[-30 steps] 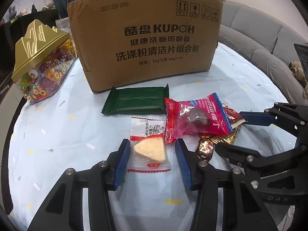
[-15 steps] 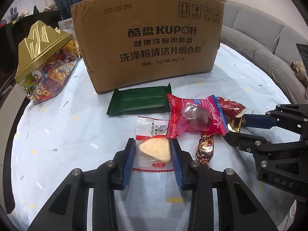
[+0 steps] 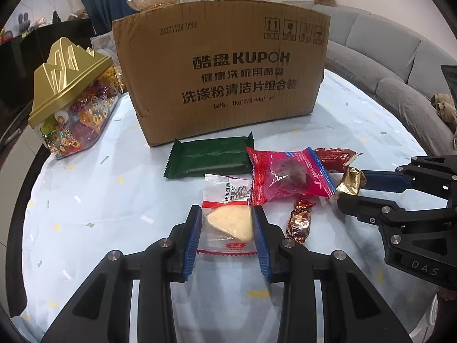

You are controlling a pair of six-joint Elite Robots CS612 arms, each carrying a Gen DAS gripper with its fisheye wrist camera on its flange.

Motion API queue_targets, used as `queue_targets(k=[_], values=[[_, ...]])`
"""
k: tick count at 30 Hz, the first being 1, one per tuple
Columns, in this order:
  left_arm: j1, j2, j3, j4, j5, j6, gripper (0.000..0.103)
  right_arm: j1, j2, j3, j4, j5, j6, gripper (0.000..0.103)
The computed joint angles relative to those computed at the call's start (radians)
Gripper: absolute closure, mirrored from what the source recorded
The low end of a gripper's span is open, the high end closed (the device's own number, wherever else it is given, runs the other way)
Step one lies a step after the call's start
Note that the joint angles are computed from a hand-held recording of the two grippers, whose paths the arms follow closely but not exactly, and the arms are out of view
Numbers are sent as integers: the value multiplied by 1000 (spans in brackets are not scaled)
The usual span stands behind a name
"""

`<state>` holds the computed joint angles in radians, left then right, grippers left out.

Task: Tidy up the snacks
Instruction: 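Lift both held snacks and carry them over the cardboard box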

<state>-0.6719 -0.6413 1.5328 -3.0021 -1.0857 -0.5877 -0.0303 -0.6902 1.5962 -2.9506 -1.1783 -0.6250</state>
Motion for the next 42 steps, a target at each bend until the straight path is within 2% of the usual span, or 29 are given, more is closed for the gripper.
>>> queue_targets(k=[42], values=[[-26, -73, 43, -13, 119, -34, 68, -14, -66, 53, -131, 61, 36, 70]])
